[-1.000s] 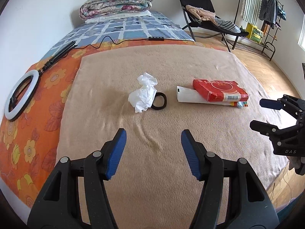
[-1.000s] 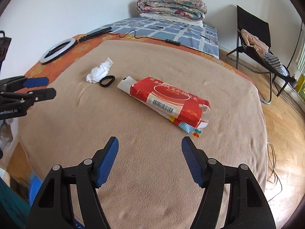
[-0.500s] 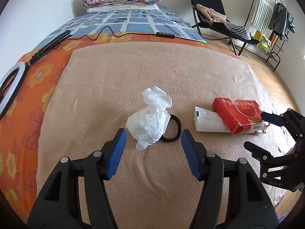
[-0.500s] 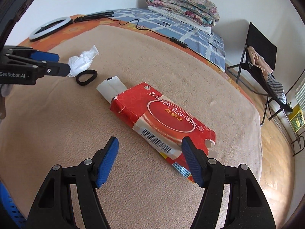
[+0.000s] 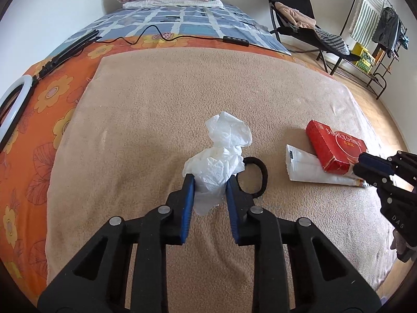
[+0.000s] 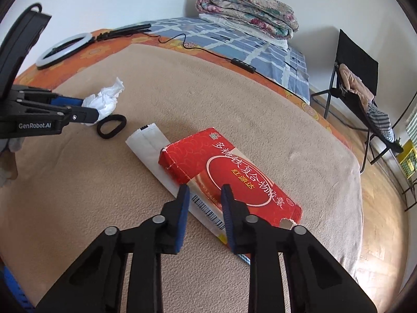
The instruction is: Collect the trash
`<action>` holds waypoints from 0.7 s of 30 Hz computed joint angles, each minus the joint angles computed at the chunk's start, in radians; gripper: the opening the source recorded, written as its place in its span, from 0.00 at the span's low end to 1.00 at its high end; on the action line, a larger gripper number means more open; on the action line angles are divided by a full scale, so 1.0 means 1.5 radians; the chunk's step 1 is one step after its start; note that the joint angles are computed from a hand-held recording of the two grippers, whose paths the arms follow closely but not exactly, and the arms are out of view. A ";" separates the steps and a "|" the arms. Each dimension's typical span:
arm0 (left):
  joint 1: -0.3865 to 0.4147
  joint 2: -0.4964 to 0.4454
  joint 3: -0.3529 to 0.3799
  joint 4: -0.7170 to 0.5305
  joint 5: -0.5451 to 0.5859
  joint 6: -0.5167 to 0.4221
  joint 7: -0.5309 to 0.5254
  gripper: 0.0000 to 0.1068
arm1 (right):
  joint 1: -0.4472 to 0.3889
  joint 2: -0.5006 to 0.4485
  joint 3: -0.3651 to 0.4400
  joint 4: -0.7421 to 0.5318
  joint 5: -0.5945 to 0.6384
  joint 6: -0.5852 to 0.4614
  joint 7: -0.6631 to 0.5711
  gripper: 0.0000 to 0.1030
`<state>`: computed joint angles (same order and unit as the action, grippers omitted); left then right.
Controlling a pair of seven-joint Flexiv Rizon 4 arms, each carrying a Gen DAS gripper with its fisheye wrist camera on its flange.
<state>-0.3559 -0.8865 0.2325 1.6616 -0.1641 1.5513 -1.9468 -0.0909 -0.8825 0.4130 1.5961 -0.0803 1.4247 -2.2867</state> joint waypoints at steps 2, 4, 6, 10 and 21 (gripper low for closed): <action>-0.001 0.003 0.003 0.006 0.000 0.006 -0.003 0.19 | 0.000 0.000 -0.002 -0.005 0.005 -0.004 0.008 0.10; -0.002 0.005 0.005 0.010 0.000 0.008 -0.004 0.19 | 0.002 -0.002 -0.004 -0.014 0.010 -0.008 0.019 0.08; -0.006 0.007 0.010 0.013 0.001 0.011 -0.005 0.19 | -0.020 -0.008 0.023 -0.032 0.020 -0.046 0.014 0.07; -0.010 0.011 0.017 0.019 0.001 0.012 -0.004 0.19 | -0.040 -0.011 0.047 -0.083 0.063 -0.149 0.007 0.27; -0.021 0.014 0.033 0.028 0.003 0.011 -0.011 0.19 | -0.052 -0.083 0.005 -0.302 0.243 -0.378 0.156 0.82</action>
<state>-0.3880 -0.8648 0.2827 1.7029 -0.1600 1.5680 -1.9635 -0.1696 -1.0068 0.4208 1.1437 0.2839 0.8584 -2.0532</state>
